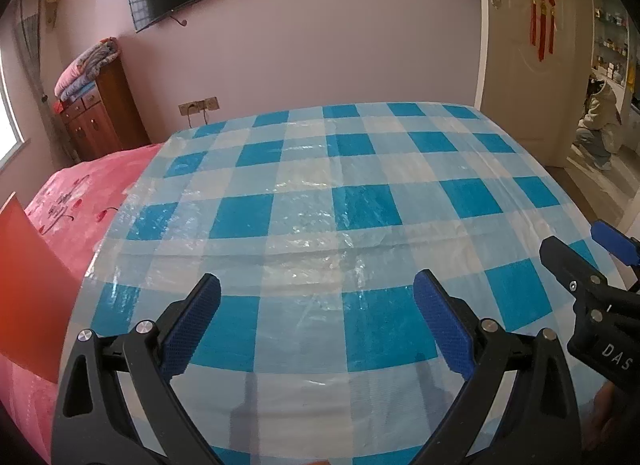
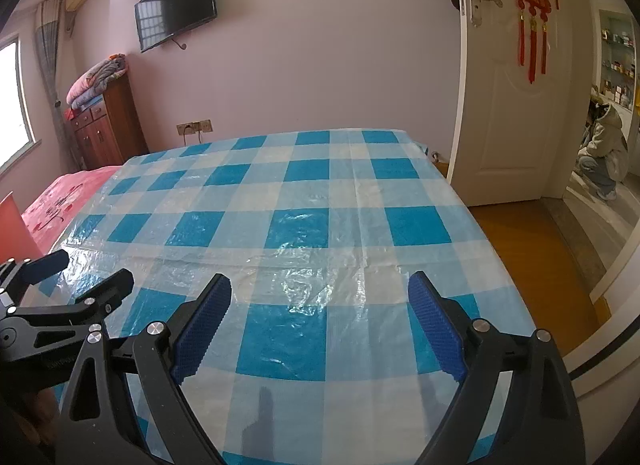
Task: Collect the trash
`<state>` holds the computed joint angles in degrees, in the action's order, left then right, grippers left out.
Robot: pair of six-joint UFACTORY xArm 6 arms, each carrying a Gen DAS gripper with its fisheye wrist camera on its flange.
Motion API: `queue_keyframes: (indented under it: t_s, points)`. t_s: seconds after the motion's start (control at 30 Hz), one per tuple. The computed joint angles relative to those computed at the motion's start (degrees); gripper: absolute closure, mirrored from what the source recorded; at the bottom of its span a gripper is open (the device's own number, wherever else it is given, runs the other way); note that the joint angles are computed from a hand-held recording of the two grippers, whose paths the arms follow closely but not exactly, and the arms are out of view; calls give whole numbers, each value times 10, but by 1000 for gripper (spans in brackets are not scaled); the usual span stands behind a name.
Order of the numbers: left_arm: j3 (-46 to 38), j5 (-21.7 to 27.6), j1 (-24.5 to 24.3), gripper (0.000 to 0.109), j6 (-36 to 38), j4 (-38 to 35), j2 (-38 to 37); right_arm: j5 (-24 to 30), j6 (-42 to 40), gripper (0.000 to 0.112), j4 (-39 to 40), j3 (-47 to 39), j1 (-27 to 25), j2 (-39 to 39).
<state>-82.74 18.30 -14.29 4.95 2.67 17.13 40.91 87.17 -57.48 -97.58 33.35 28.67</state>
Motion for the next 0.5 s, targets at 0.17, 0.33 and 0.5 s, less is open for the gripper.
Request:
queue_keyframes:
  t_s: [0.17,0.33,0.5]
  points:
    - [-31,48,1,11,28,-45,23,-4,-11,23,25,-4,-5,5]
    - [-64,102,1,11,-3,-6,49,-3,-65,23,98,-24,-14,22]
    - [-77,118,2,10,-22,-3,59,19,-146,23,195,-63,-20,53]
